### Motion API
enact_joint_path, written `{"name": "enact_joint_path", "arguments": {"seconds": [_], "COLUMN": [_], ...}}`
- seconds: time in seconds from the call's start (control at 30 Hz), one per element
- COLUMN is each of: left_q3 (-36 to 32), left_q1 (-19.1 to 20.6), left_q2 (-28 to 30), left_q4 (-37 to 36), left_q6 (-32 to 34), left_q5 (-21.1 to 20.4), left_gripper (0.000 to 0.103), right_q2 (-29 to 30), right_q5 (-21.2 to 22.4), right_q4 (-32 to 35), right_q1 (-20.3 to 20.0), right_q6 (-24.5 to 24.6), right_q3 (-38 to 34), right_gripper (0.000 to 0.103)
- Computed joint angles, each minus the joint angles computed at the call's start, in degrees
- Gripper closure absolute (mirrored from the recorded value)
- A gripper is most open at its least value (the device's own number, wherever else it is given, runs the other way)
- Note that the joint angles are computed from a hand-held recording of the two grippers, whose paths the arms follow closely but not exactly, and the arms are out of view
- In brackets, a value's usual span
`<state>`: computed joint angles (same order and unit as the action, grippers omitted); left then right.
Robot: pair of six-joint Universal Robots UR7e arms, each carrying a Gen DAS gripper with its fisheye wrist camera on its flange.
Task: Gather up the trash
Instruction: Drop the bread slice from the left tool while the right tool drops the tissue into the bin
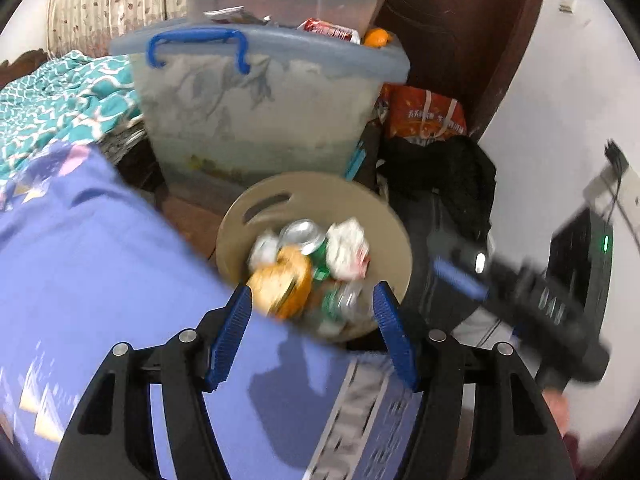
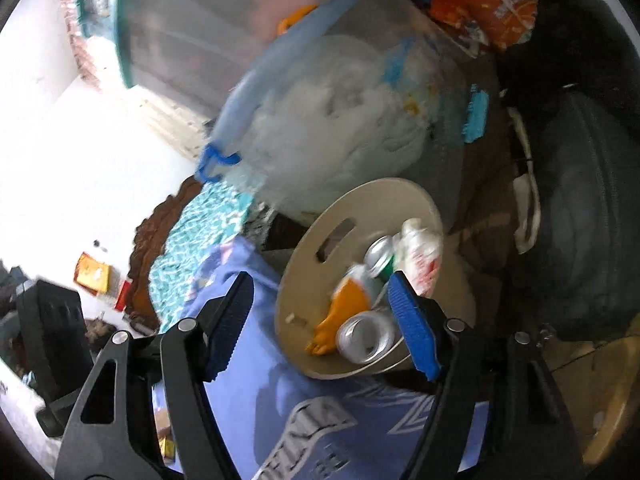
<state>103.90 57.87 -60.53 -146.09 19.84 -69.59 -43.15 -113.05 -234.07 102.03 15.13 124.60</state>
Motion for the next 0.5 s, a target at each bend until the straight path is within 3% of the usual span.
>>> {"name": "enact_joint_path", "arguments": {"seconds": [0.2,0.33,0.5], "left_q3": [8.6,13.2,15.0], "left_q1": [3.4,6.7,12.3], "left_q2": [-10.6,-17.8,-24.9], "left_q4": [0.5,0.4,2.6], "left_q6": [0.7,0.3,-2.6], "left_q5": [1.9,5.9,7.8], "left_gripper": [0.043,0.043,0.044], "right_q2": [2.6,5.2,9.6], "right_q5": [2.4,3.9,7.1], "right_q4": [5.8,11.2,20.5], "right_q1": [2.8,4.6,7.4], "right_q6": [-1.2,-1.1,-1.4], "right_q3": [-3.1,-6.3,-12.5], "right_gripper": [0.037,0.042,0.043]}}
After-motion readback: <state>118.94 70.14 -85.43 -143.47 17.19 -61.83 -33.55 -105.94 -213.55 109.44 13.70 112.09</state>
